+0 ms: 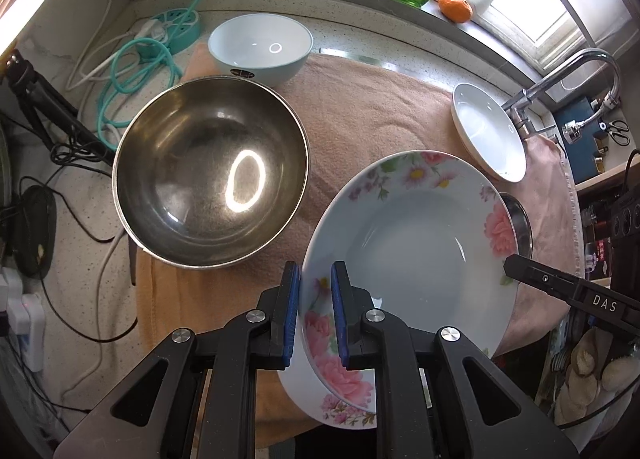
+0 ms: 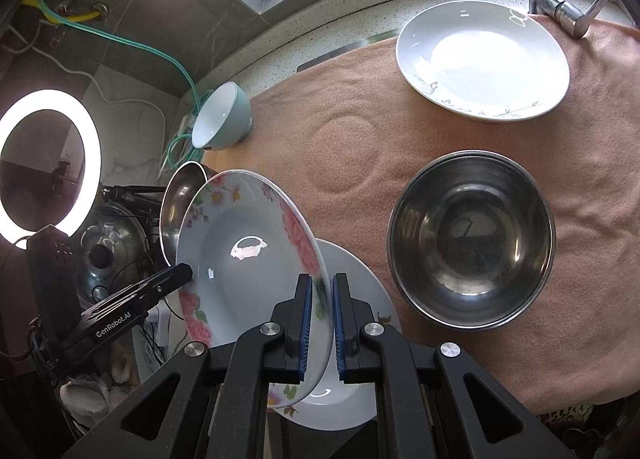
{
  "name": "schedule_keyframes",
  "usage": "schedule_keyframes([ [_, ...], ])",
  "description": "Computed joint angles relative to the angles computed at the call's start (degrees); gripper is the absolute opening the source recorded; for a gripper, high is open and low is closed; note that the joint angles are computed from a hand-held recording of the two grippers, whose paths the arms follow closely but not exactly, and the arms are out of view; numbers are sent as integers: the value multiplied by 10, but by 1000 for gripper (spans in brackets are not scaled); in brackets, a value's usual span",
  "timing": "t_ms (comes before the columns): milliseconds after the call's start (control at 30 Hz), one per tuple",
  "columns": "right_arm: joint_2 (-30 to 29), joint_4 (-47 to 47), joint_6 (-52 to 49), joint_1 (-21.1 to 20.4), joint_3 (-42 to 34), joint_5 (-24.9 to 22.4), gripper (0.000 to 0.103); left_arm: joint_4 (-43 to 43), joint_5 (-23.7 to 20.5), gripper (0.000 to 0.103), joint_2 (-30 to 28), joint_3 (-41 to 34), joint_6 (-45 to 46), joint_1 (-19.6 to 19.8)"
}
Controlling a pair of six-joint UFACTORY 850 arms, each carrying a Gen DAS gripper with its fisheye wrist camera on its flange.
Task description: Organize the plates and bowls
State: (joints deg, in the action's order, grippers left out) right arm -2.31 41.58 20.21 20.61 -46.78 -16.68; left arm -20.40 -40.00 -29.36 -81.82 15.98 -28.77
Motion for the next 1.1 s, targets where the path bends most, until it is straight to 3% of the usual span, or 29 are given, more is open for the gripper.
schedule_keyframes([
  [767,-8,33,-34,31,26,3,9,11,24,14,21,71,-29,-4],
  [1100,-18,-26,17,38,22,2,9,19,27,14,10,70,-41,-11],
])
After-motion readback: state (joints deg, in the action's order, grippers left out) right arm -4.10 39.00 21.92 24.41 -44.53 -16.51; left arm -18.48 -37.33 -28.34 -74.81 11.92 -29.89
